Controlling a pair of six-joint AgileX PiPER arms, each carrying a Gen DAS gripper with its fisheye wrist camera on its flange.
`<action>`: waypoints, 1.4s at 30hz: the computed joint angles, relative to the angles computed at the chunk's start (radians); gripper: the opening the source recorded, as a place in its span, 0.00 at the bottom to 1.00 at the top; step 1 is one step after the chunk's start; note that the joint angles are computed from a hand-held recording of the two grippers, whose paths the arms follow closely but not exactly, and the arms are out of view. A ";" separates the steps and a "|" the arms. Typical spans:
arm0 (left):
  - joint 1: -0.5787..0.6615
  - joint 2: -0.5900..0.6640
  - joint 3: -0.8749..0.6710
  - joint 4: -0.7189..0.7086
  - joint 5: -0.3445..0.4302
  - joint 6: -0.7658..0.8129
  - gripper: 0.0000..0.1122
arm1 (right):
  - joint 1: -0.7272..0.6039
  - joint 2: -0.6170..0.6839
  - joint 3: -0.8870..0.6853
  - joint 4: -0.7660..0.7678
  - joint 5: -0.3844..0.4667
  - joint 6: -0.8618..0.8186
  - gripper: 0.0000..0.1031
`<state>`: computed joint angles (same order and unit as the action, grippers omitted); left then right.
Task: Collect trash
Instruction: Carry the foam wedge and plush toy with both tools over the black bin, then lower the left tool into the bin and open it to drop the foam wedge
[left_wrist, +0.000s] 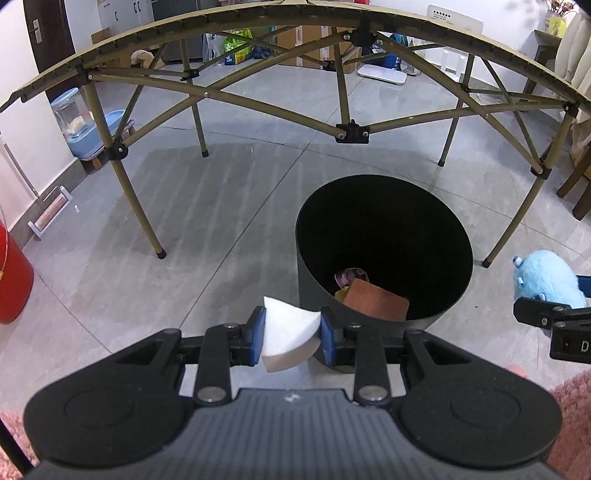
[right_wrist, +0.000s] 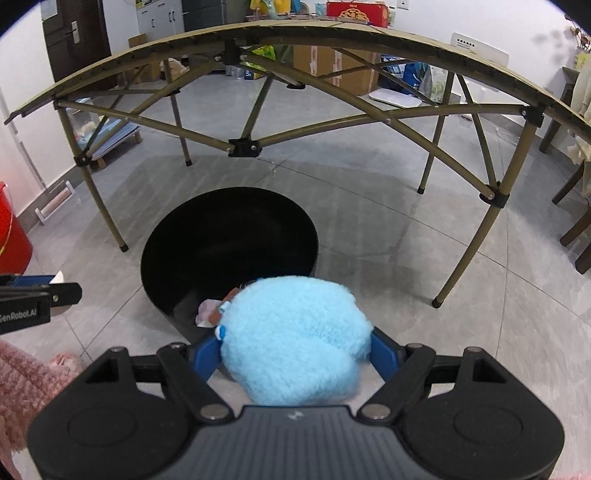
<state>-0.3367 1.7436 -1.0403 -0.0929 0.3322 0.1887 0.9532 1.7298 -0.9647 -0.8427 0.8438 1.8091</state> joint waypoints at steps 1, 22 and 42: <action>0.001 0.003 -0.005 -0.003 0.005 -0.002 0.27 | -0.005 0.000 0.001 0.001 -0.003 0.000 0.78; -0.149 0.180 -0.323 0.257 0.115 -0.327 0.27 | -0.154 0.005 -0.055 -0.026 0.026 -0.089 0.78; -0.232 0.530 -0.927 0.218 0.544 -0.430 0.27 | -0.418 -0.039 -0.059 -0.003 -0.064 -0.239 0.78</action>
<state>-0.5683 2.2732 -1.9676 0.1255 0.8763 -0.2408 0.5350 1.6903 -1.0235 -0.8457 0.7798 1.5706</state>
